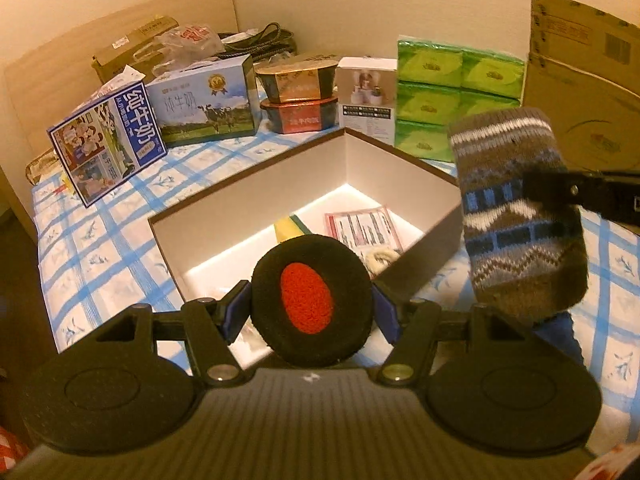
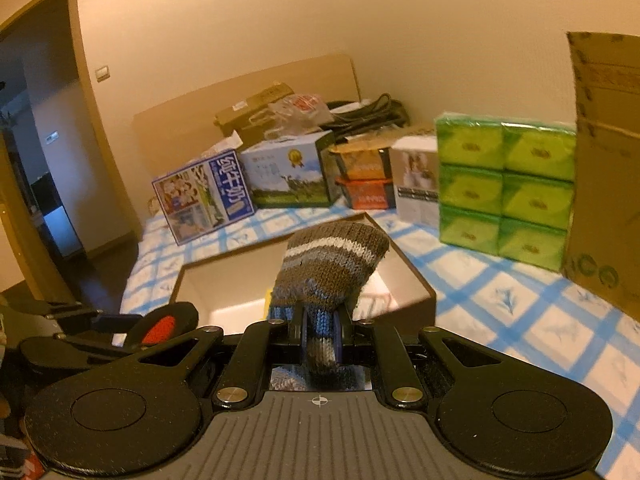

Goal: Organize soft objects
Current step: 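Carry the knitted sock and black-red pad into the brown box and release both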

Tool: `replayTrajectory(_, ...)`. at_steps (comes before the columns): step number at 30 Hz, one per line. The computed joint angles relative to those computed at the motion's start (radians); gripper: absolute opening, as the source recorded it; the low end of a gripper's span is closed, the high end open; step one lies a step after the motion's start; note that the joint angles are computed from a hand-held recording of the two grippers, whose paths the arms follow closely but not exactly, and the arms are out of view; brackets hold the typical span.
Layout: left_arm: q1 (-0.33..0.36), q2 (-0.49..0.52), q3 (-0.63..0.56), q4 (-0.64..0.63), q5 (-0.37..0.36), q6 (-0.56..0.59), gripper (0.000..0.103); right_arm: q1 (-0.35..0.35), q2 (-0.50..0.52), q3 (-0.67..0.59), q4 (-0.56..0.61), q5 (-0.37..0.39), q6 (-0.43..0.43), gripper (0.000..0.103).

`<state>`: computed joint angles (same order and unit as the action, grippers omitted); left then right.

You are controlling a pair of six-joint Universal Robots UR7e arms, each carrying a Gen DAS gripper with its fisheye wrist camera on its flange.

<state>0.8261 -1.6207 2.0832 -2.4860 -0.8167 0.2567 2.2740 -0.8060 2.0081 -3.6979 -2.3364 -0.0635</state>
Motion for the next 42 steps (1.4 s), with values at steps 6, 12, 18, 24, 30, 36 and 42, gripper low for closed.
replayTrajectory(6, 0.035, 0.090, -0.085, -0.044, -0.001, 0.032, 0.062, -0.036, 0.022, -0.095, 0.027, 0.038, -0.083, 0.012)
replayTrajectory(12, 0.073, 0.176, -0.169, -0.087, 0.007, 0.073, 0.062, -0.077, 0.058, -0.189, 0.070, 0.065, -0.138, 0.012)
replayTrajectory(18, 0.108, 0.244, -0.239, -0.098, 0.009, 0.089, 0.062, -0.118, 0.093, -0.257, 0.119, 0.081, -0.146, 0.012)
replayTrajectory(24, 0.136, 0.292, -0.271, -0.105, 0.021, 0.106, 0.062, -0.148, 0.122, -0.301, 0.160, 0.094, -0.154, 0.012)
replayTrajectory(30, 0.167, 0.335, -0.306, -0.103, 0.019, 0.108, 0.063, -0.173, 0.148, -0.338, 0.192, 0.103, -0.155, 0.012)
replayTrajectory(36, 0.189, 0.370, -0.334, -0.109, 0.018, 0.103, 0.064, -0.195, 0.165, -0.362, 0.216, 0.112, -0.144, 0.012)
replayTrajectory(42, 0.207, 0.390, -0.354, -0.129, 0.014, 0.104, 0.073, -0.205, 0.176, -0.371, 0.230, 0.117, -0.135, 0.012)
